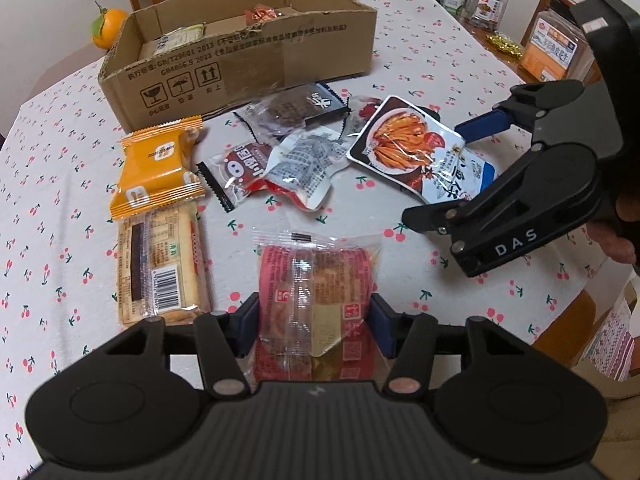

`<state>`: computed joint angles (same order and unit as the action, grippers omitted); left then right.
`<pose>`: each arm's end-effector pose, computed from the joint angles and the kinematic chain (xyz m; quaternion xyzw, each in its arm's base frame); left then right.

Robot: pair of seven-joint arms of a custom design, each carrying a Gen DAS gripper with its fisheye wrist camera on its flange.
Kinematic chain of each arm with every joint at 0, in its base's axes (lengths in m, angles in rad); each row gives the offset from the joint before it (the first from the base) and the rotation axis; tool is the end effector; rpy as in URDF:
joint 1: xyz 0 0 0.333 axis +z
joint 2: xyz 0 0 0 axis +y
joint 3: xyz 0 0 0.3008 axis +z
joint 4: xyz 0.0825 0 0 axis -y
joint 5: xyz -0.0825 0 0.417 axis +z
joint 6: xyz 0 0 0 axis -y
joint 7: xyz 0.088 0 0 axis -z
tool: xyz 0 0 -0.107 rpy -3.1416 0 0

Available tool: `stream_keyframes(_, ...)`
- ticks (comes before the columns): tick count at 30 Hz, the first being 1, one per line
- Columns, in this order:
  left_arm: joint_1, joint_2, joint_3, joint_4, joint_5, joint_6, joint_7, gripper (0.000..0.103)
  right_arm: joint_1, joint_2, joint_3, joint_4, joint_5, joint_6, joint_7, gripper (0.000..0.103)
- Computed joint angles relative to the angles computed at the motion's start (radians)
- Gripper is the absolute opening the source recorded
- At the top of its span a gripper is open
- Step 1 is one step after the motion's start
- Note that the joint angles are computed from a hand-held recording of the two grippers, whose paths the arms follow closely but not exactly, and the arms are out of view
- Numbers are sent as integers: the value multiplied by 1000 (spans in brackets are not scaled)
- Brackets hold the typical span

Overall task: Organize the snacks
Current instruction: 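Grasp the red-wrapped bread with the left gripper while the right grasps the white-and-blue squid bag, then carry the squid bag into the box and open the right gripper while the left carries the bread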

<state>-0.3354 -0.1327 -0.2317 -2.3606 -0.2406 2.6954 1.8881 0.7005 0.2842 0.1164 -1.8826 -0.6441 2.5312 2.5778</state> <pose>0.4668 -0.2889 0.3943 -0.4111 0.8801 -0.2184 0.0932 0.4597 0.4930 0.3638 -0.7638 0.5841 -0.1869 0.2010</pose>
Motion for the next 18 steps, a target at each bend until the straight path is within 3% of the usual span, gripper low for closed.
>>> stream_keyframes(10,0,7,3,15,-17,-9,31,55,0,5,-4,9,16,16,17,81)
stream_keyframes(18,0,-5,8,30,-36,-30,80,55,4,6,3,38,44,-59,26,80)
